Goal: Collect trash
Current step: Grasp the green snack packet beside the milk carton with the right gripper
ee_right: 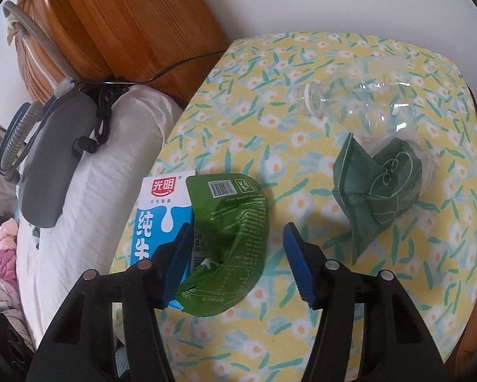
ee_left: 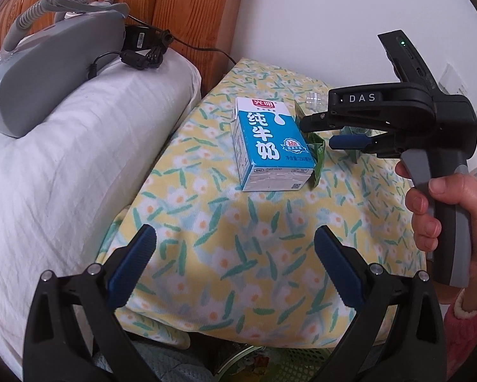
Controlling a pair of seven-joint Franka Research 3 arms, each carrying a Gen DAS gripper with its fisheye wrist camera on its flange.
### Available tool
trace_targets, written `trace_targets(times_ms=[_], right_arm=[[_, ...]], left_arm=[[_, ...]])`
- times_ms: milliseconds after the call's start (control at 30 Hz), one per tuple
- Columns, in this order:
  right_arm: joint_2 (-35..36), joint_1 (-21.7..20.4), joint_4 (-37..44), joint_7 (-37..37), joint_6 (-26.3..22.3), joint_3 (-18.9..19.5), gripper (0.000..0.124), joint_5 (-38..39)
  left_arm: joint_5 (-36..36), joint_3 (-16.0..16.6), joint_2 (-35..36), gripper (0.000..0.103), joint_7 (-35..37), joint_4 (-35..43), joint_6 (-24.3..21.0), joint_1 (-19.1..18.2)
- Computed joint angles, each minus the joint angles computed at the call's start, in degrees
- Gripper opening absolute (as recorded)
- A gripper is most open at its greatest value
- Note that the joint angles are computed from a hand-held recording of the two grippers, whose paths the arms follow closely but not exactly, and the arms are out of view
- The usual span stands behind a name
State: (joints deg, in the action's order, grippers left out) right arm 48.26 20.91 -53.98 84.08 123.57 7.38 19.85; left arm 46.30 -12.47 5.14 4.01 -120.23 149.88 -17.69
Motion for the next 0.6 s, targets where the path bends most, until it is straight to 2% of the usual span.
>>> trace_targets(times_ms=[267, 400, 600], right_arm=[[4.63, 1.79, 7.88, 1.24, -3.8, -1.34, 0.057, -3.62], [5.27, 1.44, 9.29, -0.18, -5.04, -0.49, 0.038, -3.05], [2.0, 1.79, 4.13, -1.71, -1.87, -0.93, 0.029, -3.59]], left_arm=[[-0.63, 0.1, 0.65, 0.095, 0.46, 1.13, -1.11, -0.17], [-1.04, 0.31, 1.48, 0.095, 0.99, 2.26, -1.84, -0.13], [-3.51, 0.78, 3.13, 0.095, 2.98, 3.87, -0.54, 0.28]])
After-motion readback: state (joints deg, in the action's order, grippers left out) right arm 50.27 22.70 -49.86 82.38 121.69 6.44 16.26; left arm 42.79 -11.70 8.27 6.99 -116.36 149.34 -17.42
